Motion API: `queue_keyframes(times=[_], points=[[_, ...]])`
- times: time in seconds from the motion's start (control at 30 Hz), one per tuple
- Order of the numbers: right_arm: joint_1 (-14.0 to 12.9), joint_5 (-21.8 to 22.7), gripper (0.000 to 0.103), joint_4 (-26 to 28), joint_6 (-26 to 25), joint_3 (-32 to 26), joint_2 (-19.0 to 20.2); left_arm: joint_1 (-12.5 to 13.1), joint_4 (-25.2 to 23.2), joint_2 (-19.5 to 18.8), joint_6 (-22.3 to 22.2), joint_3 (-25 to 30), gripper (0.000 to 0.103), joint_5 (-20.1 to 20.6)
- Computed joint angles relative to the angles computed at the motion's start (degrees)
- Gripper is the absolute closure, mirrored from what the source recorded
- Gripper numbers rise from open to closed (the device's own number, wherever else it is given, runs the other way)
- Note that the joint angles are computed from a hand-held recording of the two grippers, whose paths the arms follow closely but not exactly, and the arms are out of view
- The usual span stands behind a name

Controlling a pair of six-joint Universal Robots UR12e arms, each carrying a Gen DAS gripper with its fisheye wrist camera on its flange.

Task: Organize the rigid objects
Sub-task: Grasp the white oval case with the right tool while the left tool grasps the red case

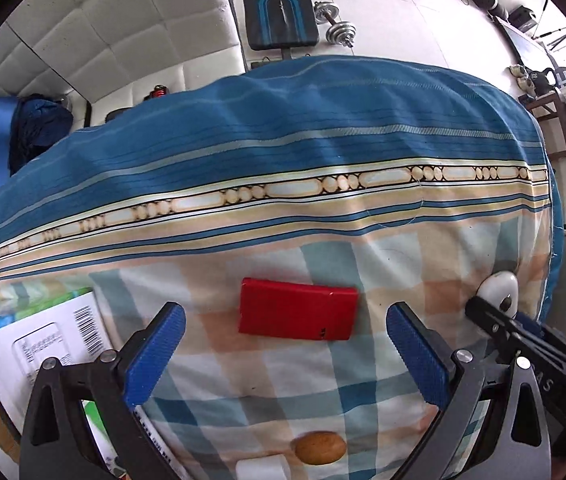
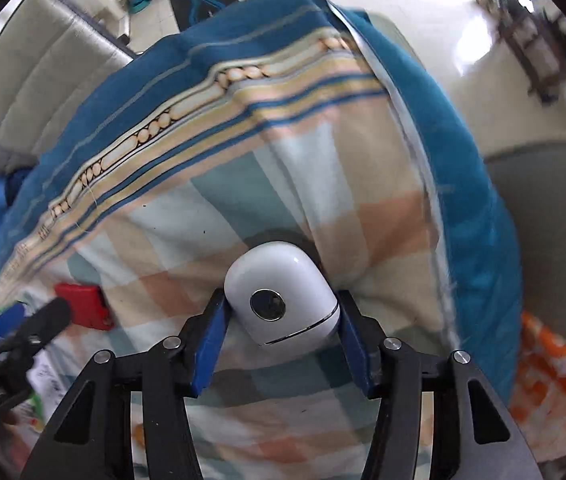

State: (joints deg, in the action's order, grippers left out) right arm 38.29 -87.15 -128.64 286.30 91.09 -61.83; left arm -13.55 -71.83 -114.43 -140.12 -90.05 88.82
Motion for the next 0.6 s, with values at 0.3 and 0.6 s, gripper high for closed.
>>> queue_keyframes(times=[0.3, 0.6], points=[[-0.84, 1.97, 0.039, -2.66, -0.55, 1.19, 0.30, -2.04, 1.10, -1.25, 1.46, -0.94, 0.000, 4.41], [-0.70, 3.84, 0.049, 2.45, -4.71, -2.85, 2.39, -0.73, 5.01, 1.04, 3.32, -4.26, 0.036, 2.30]])
